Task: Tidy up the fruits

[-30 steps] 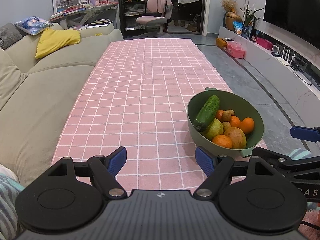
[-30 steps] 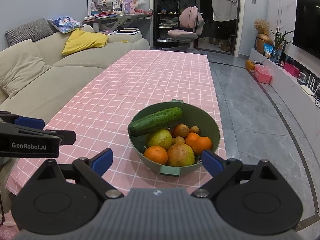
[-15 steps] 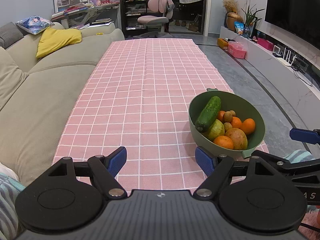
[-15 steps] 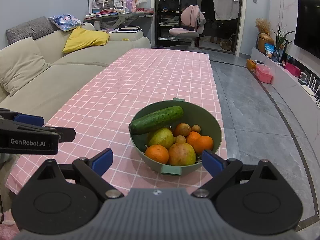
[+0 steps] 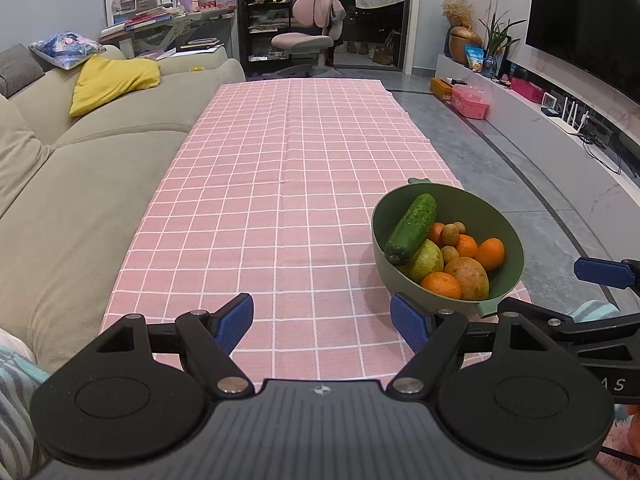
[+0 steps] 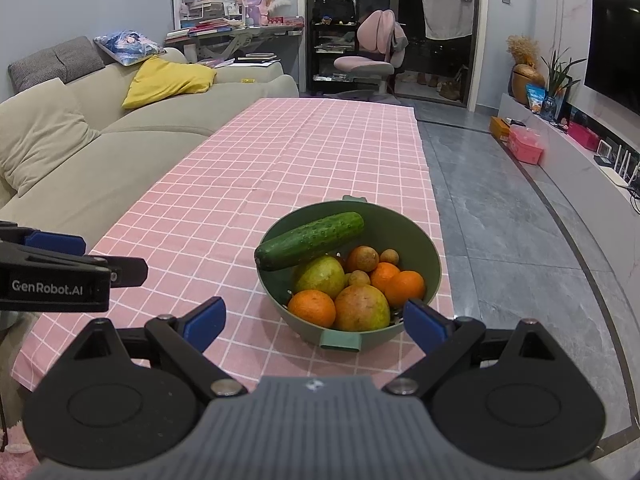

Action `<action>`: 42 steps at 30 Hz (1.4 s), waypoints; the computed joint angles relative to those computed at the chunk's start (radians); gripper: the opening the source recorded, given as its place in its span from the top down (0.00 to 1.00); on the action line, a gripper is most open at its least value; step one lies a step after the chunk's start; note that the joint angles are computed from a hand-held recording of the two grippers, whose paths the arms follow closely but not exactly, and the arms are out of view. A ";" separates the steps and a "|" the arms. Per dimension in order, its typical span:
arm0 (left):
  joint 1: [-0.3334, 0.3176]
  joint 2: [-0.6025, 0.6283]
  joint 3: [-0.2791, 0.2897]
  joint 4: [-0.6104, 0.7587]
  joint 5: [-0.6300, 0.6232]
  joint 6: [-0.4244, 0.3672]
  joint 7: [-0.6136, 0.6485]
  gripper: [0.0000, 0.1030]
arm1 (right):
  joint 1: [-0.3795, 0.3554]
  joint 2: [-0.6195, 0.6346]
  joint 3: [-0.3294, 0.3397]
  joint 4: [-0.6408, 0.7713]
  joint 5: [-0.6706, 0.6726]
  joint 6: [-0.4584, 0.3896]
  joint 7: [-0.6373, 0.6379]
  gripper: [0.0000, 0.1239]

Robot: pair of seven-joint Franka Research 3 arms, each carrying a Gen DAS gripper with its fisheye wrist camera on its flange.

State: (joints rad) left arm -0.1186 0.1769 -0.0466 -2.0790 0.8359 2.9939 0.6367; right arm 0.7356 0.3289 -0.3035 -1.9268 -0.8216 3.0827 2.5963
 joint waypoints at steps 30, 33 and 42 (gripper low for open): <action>-0.009 -0.009 0.021 -0.002 0.080 0.028 -0.079 0.12 | -0.003 -0.004 -0.001 -0.004 -0.016 0.000 0.023 0.24; -0.007 -0.011 0.021 0.000 0.098 0.029 -0.103 0.13 | -0.003 -0.005 0.000 -0.003 -0.017 -0.001 0.025 0.24; 0.002 -0.008 0.009 0.007 0.121 0.014 -0.125 0.13 | -0.008 -0.005 0.005 -0.003 -0.018 -0.003 0.024 0.24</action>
State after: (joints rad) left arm -0.1161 0.1690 -0.0378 -2.0718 0.9569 3.0076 0.5116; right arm 0.7278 0.3239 -0.2984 -1.9302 -0.8393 3.0798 2.6206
